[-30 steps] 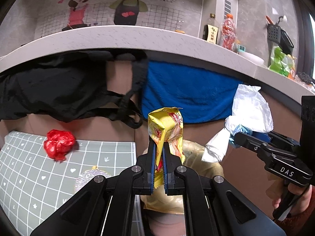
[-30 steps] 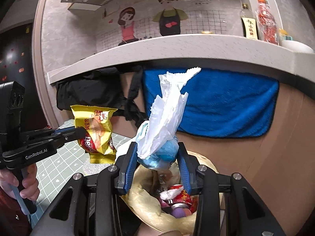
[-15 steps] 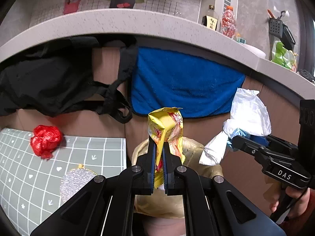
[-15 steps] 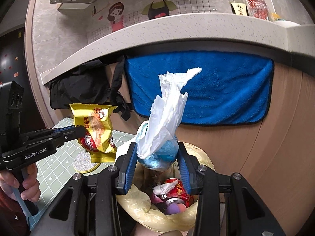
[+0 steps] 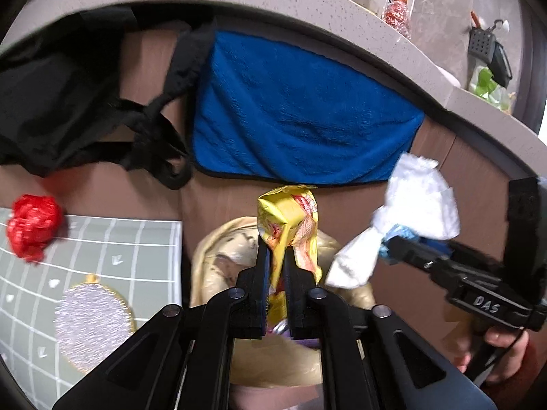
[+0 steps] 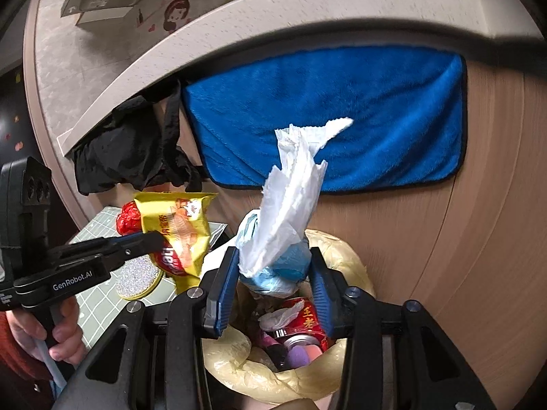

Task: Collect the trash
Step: 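Carry the packet and white plastic bag with both tools over the yellow bag, then open both tools to drop the packet and plastic bag into the bag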

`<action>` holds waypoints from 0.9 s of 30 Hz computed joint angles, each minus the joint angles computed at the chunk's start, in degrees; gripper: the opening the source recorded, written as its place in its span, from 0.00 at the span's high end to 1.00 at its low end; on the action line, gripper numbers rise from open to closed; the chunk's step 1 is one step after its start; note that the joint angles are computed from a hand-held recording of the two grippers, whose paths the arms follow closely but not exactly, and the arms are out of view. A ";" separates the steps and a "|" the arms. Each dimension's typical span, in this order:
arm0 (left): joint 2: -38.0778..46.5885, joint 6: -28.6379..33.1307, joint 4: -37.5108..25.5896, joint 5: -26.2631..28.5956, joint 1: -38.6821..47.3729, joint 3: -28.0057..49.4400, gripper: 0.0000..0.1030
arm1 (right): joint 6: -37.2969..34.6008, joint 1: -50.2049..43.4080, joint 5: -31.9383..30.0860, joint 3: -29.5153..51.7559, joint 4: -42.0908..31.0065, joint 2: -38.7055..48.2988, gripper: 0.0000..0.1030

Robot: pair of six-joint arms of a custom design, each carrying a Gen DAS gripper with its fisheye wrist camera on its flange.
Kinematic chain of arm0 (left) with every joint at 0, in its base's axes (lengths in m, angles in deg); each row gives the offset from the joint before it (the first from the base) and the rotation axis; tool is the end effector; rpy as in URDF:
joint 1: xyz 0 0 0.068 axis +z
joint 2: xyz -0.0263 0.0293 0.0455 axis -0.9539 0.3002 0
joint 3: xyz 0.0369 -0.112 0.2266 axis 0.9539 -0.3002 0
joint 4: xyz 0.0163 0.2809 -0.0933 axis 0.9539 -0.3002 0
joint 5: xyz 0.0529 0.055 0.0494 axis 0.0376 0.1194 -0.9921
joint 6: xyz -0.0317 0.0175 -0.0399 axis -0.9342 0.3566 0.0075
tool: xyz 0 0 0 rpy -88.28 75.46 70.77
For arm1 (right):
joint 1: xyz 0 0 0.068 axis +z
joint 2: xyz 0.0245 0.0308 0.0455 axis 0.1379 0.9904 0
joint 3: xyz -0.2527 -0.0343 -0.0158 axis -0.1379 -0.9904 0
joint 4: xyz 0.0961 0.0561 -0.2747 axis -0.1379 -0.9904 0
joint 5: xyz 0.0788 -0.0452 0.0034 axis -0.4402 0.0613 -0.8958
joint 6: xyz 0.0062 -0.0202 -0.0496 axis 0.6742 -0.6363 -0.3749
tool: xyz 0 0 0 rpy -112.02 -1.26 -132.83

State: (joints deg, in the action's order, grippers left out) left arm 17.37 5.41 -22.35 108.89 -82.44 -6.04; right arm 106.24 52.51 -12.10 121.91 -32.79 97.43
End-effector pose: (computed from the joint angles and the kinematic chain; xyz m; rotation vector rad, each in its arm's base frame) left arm 0.2865 -0.0639 0.0977 0.3665 2.2103 -0.5491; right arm 0.2351 0.2142 0.0842 -0.0754 2.1554 0.3723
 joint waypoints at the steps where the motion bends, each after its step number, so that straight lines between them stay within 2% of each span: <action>1: 1.27 0.34 -0.91 0.92 0.45 1.14 0.71 | 0.58 -0.87 -1.48 0.73 -0.37 1.13 0.61; 2: 2.47 0.47 -1.77 2.03 1.14 2.19 0.58 | 1.55 -1.58 -2.55 1.43 -0.82 2.22 0.60; 4: 3.73 -0.09 -2.32 3.62 2.96 3.06 0.55 | 3.48 -2.56 -3.96 2.06 -0.35 4.33 0.58; 11: 2.76 -0.28 -5.65 2.66 9.09 3.54 0.55 | 5.14 -1.94 -3.52 3.29 -1.08 6.36 0.58; 20: 1.40 1.00 -7.24 7.10 24.05 3.28 0.55 | 2.90 3.98 0.31 7.44 -4.44 5.02 0.58; 27: 5.70 5.13 -10.79 11.77 37.00 7.86 0.55 | 0.96 7.72 -2.61 19.37 -8.19 13.49 0.58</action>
State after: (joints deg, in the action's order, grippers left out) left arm 23.07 10.53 -33.13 120.66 -45.44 1.82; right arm 107.19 60.23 -14.71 141.28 -40.98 110.91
